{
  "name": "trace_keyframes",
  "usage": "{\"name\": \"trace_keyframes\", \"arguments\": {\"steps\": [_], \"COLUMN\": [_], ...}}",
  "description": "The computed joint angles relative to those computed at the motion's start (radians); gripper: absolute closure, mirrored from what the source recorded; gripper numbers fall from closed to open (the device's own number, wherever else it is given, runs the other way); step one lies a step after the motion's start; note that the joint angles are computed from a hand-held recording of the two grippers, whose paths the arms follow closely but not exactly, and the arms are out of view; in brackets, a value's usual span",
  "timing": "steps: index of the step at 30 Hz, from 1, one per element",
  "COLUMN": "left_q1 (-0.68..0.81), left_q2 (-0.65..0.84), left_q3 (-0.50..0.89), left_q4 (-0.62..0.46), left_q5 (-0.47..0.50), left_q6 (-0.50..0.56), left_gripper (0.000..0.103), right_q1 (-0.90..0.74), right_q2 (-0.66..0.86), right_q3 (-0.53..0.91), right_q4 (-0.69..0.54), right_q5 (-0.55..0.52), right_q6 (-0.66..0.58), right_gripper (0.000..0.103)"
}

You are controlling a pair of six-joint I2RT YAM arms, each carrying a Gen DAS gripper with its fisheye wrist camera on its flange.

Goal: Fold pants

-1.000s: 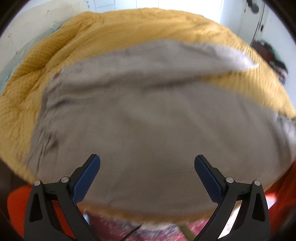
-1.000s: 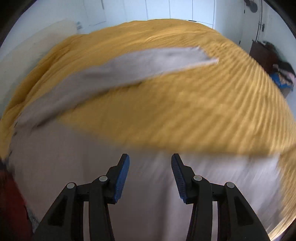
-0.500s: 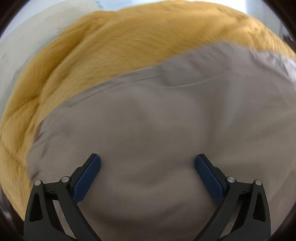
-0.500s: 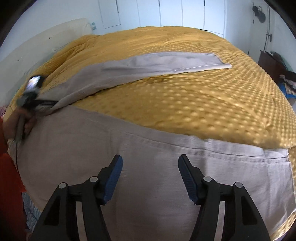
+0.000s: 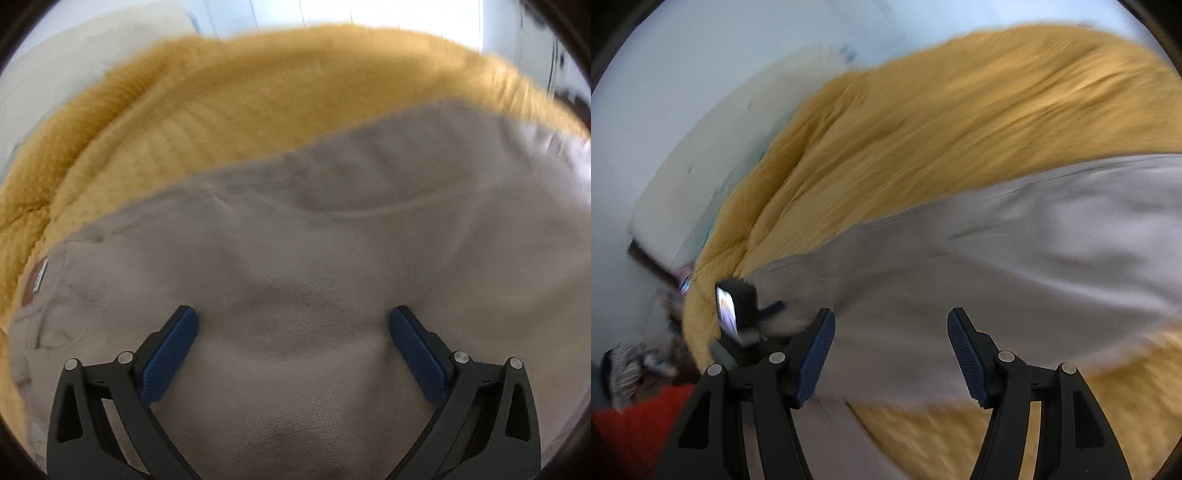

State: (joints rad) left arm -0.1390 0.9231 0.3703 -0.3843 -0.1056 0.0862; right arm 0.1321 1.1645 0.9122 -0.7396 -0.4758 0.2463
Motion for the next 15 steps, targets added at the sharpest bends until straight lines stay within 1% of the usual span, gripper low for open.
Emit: {"name": "trace_keyframes", "arguments": {"steps": [1,2,3,4,5,6,7,8,10,11,13,15], "left_q1": [-0.011,-0.002,0.010,-0.003,0.006,0.009,0.019,0.026,-0.006,-0.003,-0.013,-0.016], "left_q2": [-0.003,-0.003,-0.006,-0.059,-0.061,-0.066,-0.065,-0.058,-0.043,-0.037,-0.036,-0.035], "left_q3": [-0.002,-0.009,-0.014,-0.015,-0.014,-0.024,-0.020,-0.023,-0.022,-0.021,-0.029,-0.034], "left_q4": [-0.003,0.005,0.009,-0.048,-0.046,-0.035,-0.032,-0.016,0.000,0.008,0.021,0.029], "left_q5": [-0.011,-0.005,0.011,0.008,0.016,0.019,0.025,0.029,0.005,0.007,0.002,0.000], "left_q6": [-0.005,0.003,0.006,-0.008,-0.002,0.001,0.008,0.013,-0.010,-0.007,-0.016,-0.019], "left_gripper": [0.001,0.001,0.001,0.001,0.001,0.001,0.001,0.001,0.001,0.001,0.001,0.001], "right_q1": [0.032,0.052,0.066,0.057,0.010,-0.057,-0.175,-0.276,-0.467,-0.580,-0.786,-0.892], "right_q2": [0.122,0.199,0.272,0.324,0.350,0.355,0.369,0.390,0.439,0.481,0.554,0.550], "right_q3": [0.024,0.048,0.079,0.107,0.127,0.144,0.176,0.208,0.282,0.338,0.435,0.448], "right_q4": [0.026,0.027,0.017,0.005,0.003,-0.009,-0.016,-0.013,-0.001,-0.005,-0.039,-0.052], "right_q5": [-0.021,-0.007,0.035,0.094,0.136,0.144,0.172,0.193,0.299,0.356,0.407,0.434], "right_q6": [-0.009,-0.027,-0.070,-0.138,-0.216,-0.272,-0.317,-0.348,-0.391,-0.388,-0.348,-0.367], "right_gripper": [0.040,0.040,0.041,0.046,0.050,0.053,0.055,0.055,0.055,0.054,0.053,0.052]}}
